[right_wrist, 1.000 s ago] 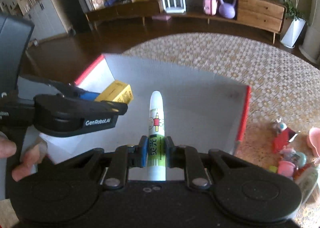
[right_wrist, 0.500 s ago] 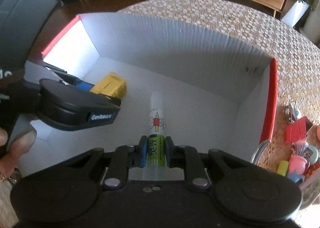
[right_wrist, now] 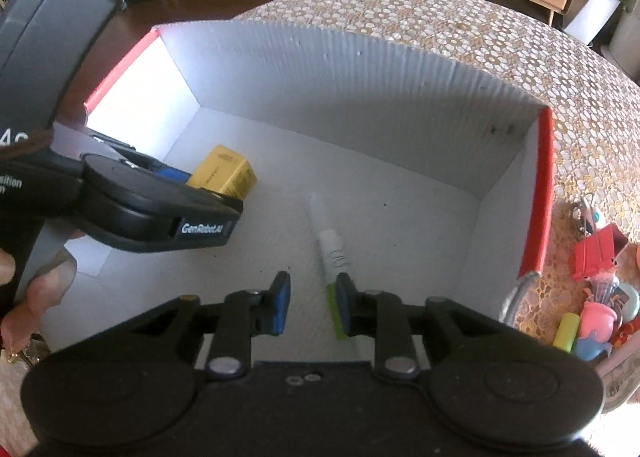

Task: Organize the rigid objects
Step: 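Lower and release the yellow box with the left tool while the right tool releases the glue stick, then move both tools back toward the remaining items on the table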

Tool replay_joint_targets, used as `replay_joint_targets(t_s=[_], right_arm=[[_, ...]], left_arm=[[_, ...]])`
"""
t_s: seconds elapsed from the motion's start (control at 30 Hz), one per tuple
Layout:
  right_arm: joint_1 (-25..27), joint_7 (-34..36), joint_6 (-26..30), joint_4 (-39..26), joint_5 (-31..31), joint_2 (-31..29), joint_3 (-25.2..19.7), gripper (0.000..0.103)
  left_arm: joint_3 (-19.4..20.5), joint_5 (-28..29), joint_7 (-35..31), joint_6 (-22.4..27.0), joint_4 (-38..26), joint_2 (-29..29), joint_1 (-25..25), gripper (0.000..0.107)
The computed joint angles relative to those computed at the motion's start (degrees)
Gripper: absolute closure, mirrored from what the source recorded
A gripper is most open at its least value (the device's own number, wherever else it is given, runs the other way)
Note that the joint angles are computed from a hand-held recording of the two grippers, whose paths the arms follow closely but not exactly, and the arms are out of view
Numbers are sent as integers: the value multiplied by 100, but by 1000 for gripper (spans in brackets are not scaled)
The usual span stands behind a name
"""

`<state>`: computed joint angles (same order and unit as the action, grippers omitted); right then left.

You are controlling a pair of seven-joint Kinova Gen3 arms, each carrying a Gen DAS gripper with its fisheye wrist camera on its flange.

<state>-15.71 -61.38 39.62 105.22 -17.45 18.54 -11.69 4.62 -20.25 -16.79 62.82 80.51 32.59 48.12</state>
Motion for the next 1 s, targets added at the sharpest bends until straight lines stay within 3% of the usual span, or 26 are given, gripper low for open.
replay_joint_targets(t_s=[0.27,0.47,0.73,1.0], right_arm=[[546,956,-40,314,-832,-368,-146,72],[868,1863,85,553,-1644,-702,-77,69],[1115,2913,468,873,-2520,-1189,327,66],[1470,3975,1109,1221,-3334,-1686,959,59]], left_arm=[[-56,-344,387,238,-130,-113,359,78],[-73,-747,797,-5,121,-345,520,78],[12,-1292,1387,429,-138,-421,1024,78],[42,-1943,1985,553,-229,-458,1468,78]])
